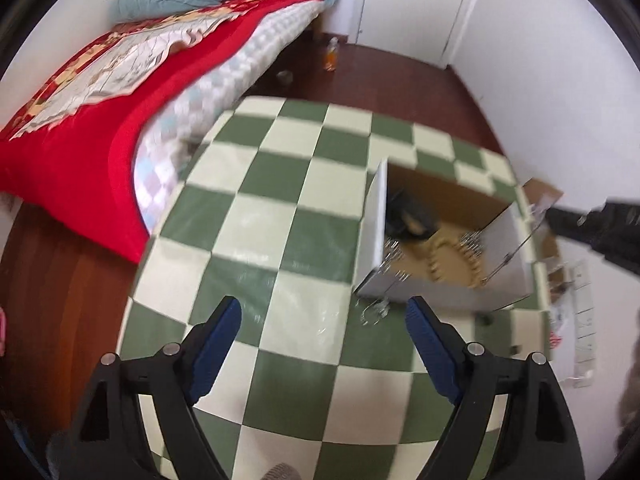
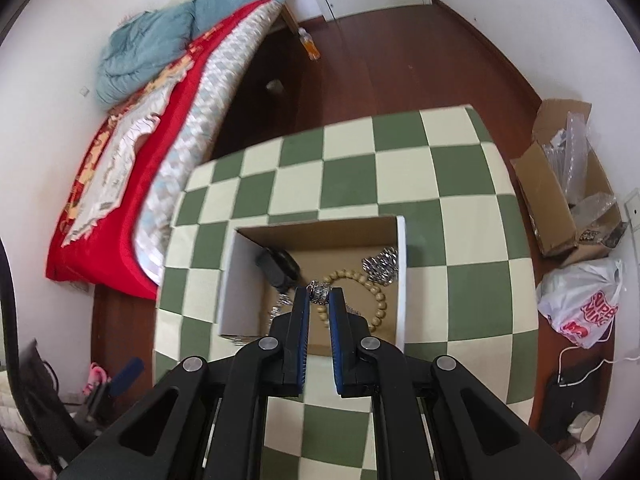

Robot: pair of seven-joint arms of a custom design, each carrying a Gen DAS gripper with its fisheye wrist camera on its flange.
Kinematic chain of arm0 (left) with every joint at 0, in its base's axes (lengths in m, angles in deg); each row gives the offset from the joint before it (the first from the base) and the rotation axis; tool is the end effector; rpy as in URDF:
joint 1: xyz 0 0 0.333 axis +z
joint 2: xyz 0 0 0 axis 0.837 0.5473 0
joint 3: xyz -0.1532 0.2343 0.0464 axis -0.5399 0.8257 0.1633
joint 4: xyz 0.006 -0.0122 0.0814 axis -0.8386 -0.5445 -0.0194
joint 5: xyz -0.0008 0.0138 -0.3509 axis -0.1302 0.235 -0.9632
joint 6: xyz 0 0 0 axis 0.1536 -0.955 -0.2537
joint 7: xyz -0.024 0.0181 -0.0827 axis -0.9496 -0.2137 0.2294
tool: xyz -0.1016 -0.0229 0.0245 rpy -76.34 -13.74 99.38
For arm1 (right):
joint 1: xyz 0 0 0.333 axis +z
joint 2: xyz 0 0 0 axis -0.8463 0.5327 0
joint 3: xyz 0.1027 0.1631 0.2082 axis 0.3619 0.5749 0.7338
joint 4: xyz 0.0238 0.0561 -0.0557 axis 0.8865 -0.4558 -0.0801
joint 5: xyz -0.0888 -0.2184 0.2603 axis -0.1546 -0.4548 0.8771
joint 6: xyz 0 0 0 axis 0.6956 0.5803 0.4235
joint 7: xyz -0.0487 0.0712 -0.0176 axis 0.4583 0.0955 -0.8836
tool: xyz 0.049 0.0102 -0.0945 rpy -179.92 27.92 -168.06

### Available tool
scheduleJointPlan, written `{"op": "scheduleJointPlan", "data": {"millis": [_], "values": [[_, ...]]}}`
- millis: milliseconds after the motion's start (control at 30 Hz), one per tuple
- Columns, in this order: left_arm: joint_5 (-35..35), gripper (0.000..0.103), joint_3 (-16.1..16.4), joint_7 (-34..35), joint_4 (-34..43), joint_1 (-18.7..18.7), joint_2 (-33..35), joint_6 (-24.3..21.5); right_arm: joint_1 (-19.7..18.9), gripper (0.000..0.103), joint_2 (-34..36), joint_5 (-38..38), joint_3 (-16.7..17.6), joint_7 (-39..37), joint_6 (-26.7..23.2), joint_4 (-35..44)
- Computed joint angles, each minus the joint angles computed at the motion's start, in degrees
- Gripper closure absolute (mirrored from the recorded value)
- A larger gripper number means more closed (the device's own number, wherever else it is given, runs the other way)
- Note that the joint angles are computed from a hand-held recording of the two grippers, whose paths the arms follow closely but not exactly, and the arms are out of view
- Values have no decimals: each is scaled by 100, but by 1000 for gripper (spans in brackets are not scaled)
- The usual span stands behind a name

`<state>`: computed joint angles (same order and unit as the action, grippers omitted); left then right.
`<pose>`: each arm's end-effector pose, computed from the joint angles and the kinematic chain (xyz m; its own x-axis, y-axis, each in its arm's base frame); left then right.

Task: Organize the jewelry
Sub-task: 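Lower the pendant chain into the box and open the right gripper while the left drops a thin chain in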

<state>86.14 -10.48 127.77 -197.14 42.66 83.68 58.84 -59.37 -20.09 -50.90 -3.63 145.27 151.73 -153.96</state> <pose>0.5086 -0.2434 0.4729 0.2015 -0.9735 0.1085 -0.8594 -0.2289 -0.4572 0.6546 0.0256 0.4801 0.0858 -0.9485 -0.3050 -0.9401 0.0243 -0.3400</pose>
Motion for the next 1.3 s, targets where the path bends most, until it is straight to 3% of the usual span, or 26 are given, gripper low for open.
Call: {"op": "scheduleJointPlan", "data": {"millis": [167,533,633,700,767,967,1167,1300], "values": [[618,20,27,-453,134,-223,568,45,31,93,329,-146,-13,137,-72,228],[615,21,396,-529,715,-632,1422,84,-6,93,759,-329,59,293,-139,492],[743,32,492,-542,845,-740,1553,75,-36,93,801,-303,77,312,-146,500],[882,49,553,-606,844,-789,1560,199,-39,93,825,-320,79,319,-163,522],[916,97,563,-543,931,-801,1601,180,-51,93,831,-315,88,309,-165,520],[501,100,492,-221,757,-674,1450,273,-89,93,771,-246,105,285,-129,433],[136,100,331,56,202,-458,685,531,-192,93,644,-1,136,202,-66,324],[-27,100,203,470,300,-279,307,589,-236,93,586,156,150,136,-73,335]]}}
